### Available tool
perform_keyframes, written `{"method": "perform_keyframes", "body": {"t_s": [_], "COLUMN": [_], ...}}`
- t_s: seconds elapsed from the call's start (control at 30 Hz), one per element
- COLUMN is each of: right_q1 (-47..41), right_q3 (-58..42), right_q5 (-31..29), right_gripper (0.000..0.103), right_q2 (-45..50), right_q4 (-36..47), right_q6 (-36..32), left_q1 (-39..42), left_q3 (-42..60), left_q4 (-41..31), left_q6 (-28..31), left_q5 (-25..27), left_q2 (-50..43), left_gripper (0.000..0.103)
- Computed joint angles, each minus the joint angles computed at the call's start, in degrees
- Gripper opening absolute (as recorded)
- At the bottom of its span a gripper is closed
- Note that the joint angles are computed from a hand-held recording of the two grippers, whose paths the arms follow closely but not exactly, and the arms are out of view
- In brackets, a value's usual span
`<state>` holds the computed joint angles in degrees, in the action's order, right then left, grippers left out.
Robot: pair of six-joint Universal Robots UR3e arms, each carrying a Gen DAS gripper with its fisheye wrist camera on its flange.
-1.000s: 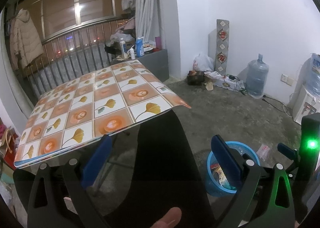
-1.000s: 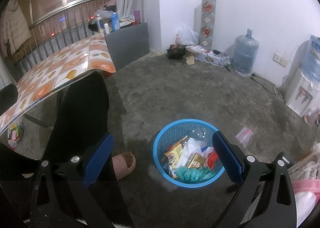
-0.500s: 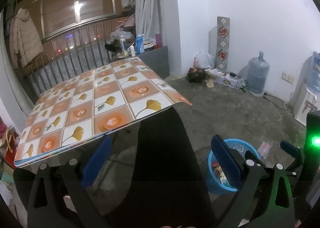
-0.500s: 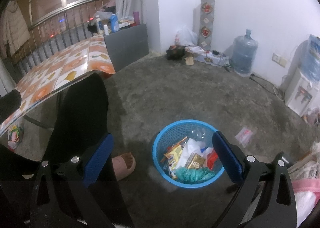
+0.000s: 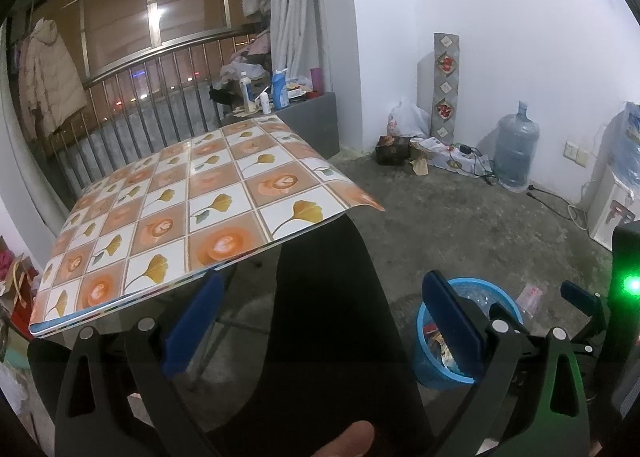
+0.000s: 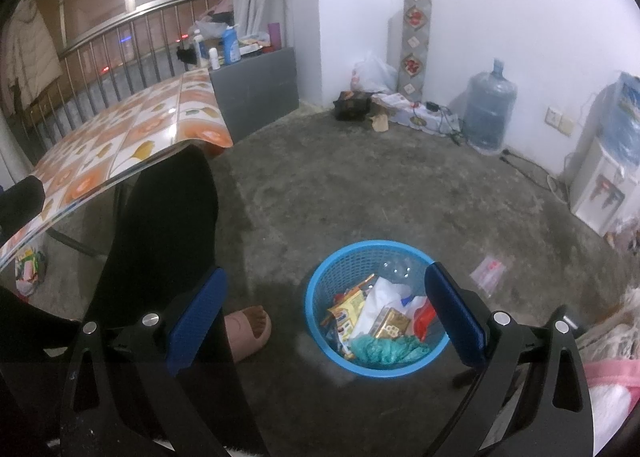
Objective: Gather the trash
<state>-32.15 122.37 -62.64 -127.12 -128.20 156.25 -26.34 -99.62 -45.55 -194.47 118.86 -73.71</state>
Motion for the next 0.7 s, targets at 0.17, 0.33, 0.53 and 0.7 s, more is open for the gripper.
{"method": "perform_keyframes", "body": {"t_s": [0.17, 0.33, 0.53, 0.7], "right_q1": [0.17, -0.09, 0.2, 0.11], "right_q3": [0.11, -0.01, 0.23, 0.26], "right_q5": [-0.13, 0.08, -0.17, -0.09], "right_gripper": [0.095, 0.095, 0.095, 0.095], "right_q2": [-0.04, -0.09, -0.1, -0.32], "right_q4": [-0.2, 0.15, -0.16, 0.01], "right_q6": [0.28, -0.24, 0.07, -0.04], "left_q1": [-2.05, -2.55, -2.0, -1.98], "left_q3": [1.61, 1.84, 1.44, 1.28], "left_q4": [-1.11, -0.95, -0.54, -0.4], "left_q6": [-0.51, -0.39, -0.04, -0.01], "left_q5": [4.16, 4.99, 4.37, 4.59], "left_q2": [-2.02, -2.33, -1.96, -1.9], "left_gripper": [0.098, 0.098, 0.098, 0.098]}}
